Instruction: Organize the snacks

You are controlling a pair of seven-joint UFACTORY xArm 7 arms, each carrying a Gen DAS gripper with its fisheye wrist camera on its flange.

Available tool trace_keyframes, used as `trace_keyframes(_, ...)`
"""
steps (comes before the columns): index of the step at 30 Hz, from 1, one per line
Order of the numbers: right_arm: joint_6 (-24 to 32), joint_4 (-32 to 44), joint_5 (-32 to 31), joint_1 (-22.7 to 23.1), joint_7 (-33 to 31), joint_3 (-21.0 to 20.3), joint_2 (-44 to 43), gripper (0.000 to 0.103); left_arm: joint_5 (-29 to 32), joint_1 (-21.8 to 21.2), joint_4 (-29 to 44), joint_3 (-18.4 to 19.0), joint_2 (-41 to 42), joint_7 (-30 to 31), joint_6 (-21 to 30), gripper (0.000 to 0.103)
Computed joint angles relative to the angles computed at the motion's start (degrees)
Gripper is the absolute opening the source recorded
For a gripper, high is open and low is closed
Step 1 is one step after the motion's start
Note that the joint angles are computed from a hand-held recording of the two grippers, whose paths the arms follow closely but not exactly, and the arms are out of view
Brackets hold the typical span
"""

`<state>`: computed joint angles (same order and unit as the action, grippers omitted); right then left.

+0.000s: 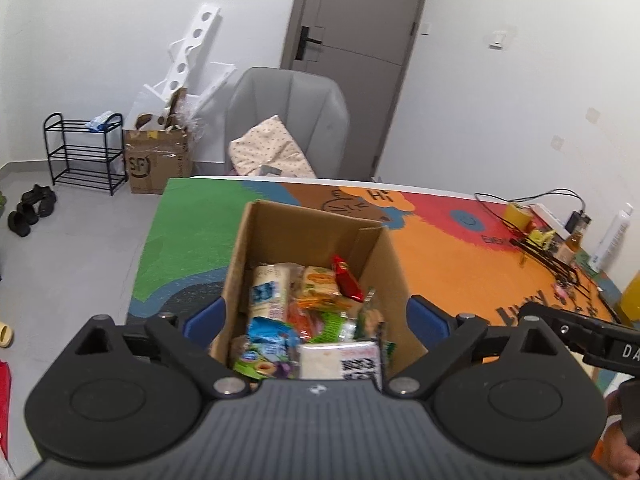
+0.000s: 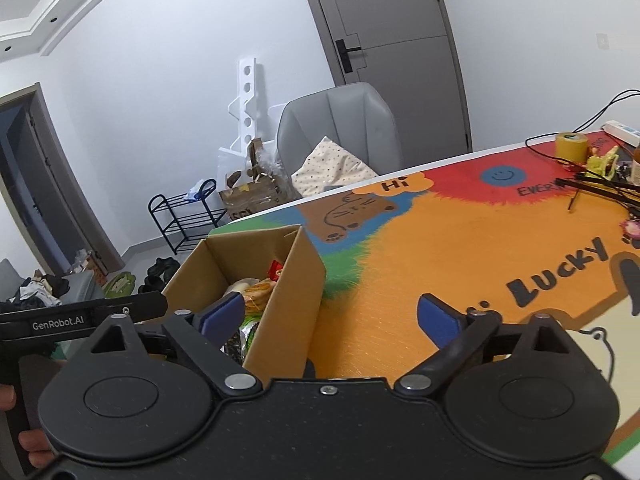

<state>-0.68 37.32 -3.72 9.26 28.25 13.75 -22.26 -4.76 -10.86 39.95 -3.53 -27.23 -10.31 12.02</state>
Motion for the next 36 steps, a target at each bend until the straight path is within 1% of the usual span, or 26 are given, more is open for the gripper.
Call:
trace_keyframes(1,0.1,-0.4,0.2,0.5,-0.1,-0.5,-0.6,0.098,-0.3,-0.6,-0.1,0.2,-0.5,0.3,0.3,0.097)
trace_keyframes(3,0.2,-1.2,0.6,1.3,-0.5,-1.5,-1.8,0.103,0.0,-0.2,-0.6,-0.5,-1.3,-0.3,0.0,0.097)
trace_keyframes(7,1.3,-3.3,2.3,3.9,-1.7,-4.1,-4.8,0.103,-0.6,-2.0,-1.2,0.1,-3.0,0.4,0.7,0.097)
trace_keyframes(9,2.0,-4.1,2.8,3.8,-1.8,-4.3,-6.5,0.103,-0.4,-2.1,-1.4,-0.5,-3.9,0.3,1.2,0.097)
trace_keyframes(11,2.9,-4.7,3.4,4.4,-2.1,-4.9,-8.0,0.103,-0.4,-2.6,-1.5,-0.6,-4.6,0.6,1.5,0.1)
trace_keyframes(14,4.5,-5.6,3.3,3.0,-1.8,-3.9,-10.7,0.103,0.0,-2.7,-1.6,-1.4,-5.8,0.2,2.2,0.102)
trace_keyframes(19,6.5,-7.3,3.5,2.3,-1.6,-3.8,-14.6,0.103,0.2,-3.3,-1.3,-2.2,-7.4,-0.3,4.3,0.102)
trace_keyframes(22,7.7,-8.2,3.8,2.2,-1.3,-4.1,-16.8,0.103,0.0,-4.3,-1.6,-1.9,-8.8,0.2,5.8,0.103)
trace_keyframes(26,9.0,-9.5,4.5,4.4,-2.9,-6.1,-19.2,0.103,-0.3,-5.4,-2.6,-1.6,-10.8,1.1,6.7,0.103)
trace_keyframes(28,9.1,-10.1,4.9,4.0,-2.4,-5.7,-20.4,0.103,-0.5,-5.7,-2.9,-1.4,-11.6,1.5,7.8,0.103)
trace_keyframes(31,9.7,-10.6,5.0,4.7,-3.3,-6.0,-21.9,0.103,-1.0,-5.8,-3.9,-1.0,-13.5,1.9,8.5,0.103)
trace_keyframes(36,9.5,-11.8,6.1,7.6,-5.3,-7.7,-24.3,0.103,-1.4,-5.9,-5.4,-0.4,-16.5,2.8,9.7,0.103)
